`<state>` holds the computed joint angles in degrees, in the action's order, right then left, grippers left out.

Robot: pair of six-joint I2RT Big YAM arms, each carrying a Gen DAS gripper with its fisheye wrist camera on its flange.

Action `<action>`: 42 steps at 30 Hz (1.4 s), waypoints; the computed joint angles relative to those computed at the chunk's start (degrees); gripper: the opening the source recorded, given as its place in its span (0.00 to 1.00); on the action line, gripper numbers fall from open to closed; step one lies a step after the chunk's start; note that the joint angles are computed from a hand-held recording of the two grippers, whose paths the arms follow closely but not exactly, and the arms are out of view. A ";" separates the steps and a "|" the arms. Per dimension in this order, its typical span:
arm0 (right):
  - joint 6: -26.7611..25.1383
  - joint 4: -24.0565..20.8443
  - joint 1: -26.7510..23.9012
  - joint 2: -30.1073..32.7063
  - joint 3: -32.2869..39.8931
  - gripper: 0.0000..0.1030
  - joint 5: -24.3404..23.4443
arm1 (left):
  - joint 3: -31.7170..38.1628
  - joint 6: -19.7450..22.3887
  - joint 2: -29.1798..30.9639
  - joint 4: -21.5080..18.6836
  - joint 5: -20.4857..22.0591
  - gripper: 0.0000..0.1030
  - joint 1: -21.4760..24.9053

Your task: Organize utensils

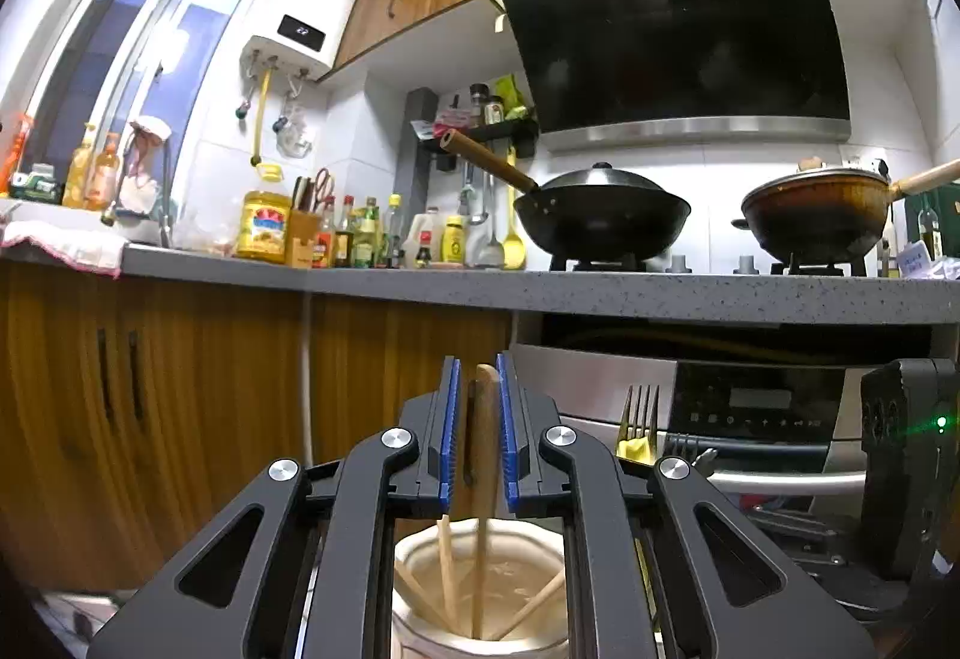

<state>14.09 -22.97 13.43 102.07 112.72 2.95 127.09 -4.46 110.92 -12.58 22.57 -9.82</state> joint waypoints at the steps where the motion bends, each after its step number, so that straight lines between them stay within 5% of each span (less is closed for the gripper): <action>1: 0.04 0.21 -0.05 -0.31 -0.44 0.19 -0.10 | 0.12 0.01 -0.04 -0.32 0.18 0.14 0.05; 3: 0.39 0.64 -0.26 -0.90 -0.98 0.32 -0.52 | 0.34 -0.05 -0.20 -1.08 0.49 0.23 0.09; 7: 1.62 1.23 -0.27 -2.98 -3.00 0.34 -0.22 | -1.72 -1.19 -2.25 -0.69 1.49 0.37 0.60; 12: 2.88 2.40 0.11 -7.56 -8.38 0.53 -0.16 | -6.50 -0.62 -6.60 -2.08 3.57 0.66 1.70; 16: 3.51 0.83 0.64 -10.51 -12.00 0.76 0.19 | -11.09 -0.34 -10.04 -4.96 4.97 0.77 2.77; 21: 4.40 -1.54 1.42 -13.80 -16.39 0.89 1.47 | -16.59 1.73 -13.68 -7.00 5.44 0.89 3.98; 33: -3.16 -2.65 5.88 -17.39 -22.72 0.95 13.85 | -24.37 6.49 -17.12 -13.43 1.40 0.95 5.45; 42: -7.58 3.55 6.70 -17.31 -25.19 0.95 18.84 | -26.91 11.09 -17.22 -11.16 -4.02 0.95 3.84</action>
